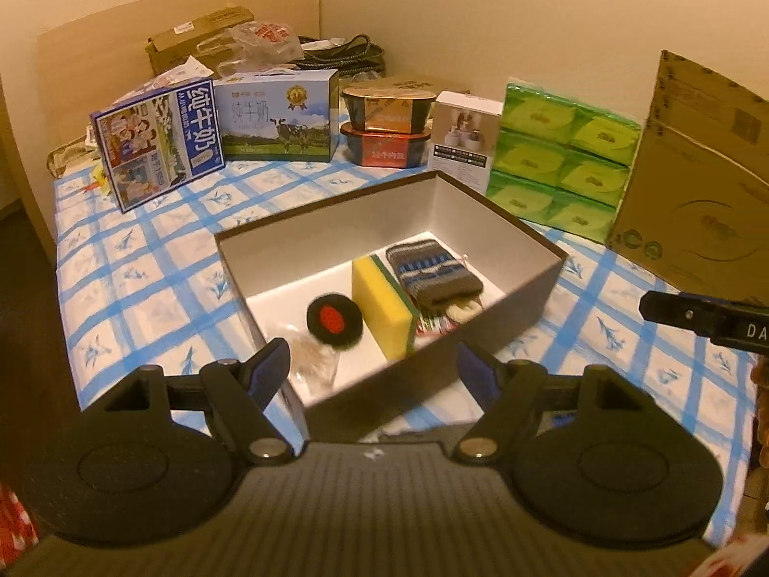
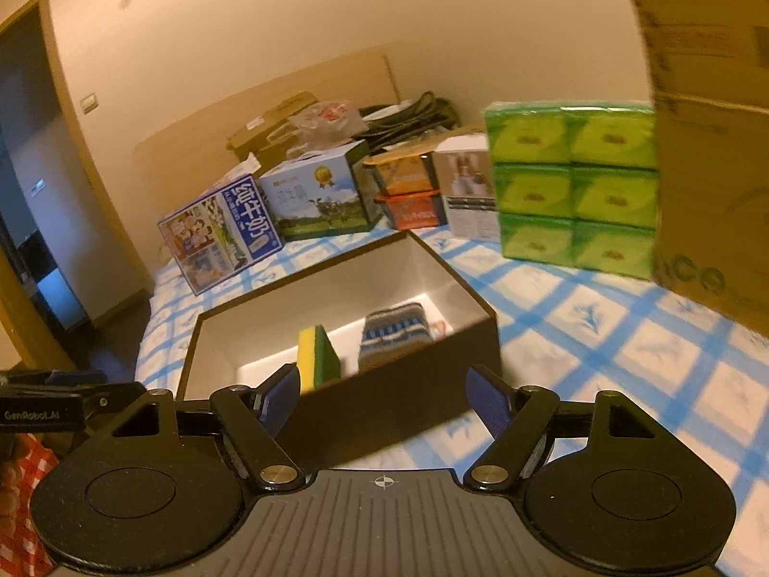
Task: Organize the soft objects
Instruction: 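Withdraw both tools from the box toward the grey cloth and stocking, then grasp the beige stocking with the left tool while the right grasps the grey felt cloth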
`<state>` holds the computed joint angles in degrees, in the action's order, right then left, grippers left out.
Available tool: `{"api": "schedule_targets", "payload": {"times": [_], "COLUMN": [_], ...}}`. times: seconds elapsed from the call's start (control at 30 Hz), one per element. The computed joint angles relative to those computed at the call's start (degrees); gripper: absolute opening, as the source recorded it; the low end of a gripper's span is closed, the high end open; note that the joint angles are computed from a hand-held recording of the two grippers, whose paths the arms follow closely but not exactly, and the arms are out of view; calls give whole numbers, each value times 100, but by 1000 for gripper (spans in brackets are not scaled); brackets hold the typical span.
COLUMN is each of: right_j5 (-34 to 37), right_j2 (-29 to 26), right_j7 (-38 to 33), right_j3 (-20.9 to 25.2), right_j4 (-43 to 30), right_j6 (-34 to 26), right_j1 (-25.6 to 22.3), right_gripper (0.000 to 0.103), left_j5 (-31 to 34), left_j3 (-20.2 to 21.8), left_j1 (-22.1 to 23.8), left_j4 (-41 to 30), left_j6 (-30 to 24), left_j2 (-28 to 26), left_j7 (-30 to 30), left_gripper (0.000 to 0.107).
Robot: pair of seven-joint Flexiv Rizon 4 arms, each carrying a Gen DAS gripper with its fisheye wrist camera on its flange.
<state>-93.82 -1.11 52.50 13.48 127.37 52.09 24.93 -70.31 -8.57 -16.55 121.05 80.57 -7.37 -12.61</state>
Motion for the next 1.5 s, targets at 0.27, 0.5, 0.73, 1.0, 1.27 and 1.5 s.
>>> {"api": "schedule_targets", "payload": {"times": [0.27, 0.5, 0.73, 1.0, 1.27, 1.5], "right_j5": [1010, 1924, 2432, 2654, 2547, 2311], "right_j2": [408, 520, 537, 409, 165, -71], "right_j7": [141, 168, 305, 403, 412, 369], "right_j3": [532, 899, 1067, 1057, 901, 704], "right_j4": [431, 629, 721, 764, 758, 740], "right_j6": [-702, -1249, -1602, -1558, -1275, -895], "right_j1": [484, 993, 1356, 1540, 1562, 1478], "right_gripper": [76, 76, 76, 76, 76, 76], "left_j5": [-210, 20, 403, 475, 579, 525], "left_j3": [294, 522, 646, 633, 527, 379], "left_j1": [-206, -383, -455, -589, -636, -613], "left_j4": [765, 1346, 1759, 1959, 2013, 1899], "left_j6": [-228, -375, -482, -379, -289, -174], "left_j2": [741, 1185, 1388, 1337, 1085, 746], "left_j7": [66, -87, -311, -321, -345, -308], "left_gripper": [75, 75, 75, 75, 75, 75]}}
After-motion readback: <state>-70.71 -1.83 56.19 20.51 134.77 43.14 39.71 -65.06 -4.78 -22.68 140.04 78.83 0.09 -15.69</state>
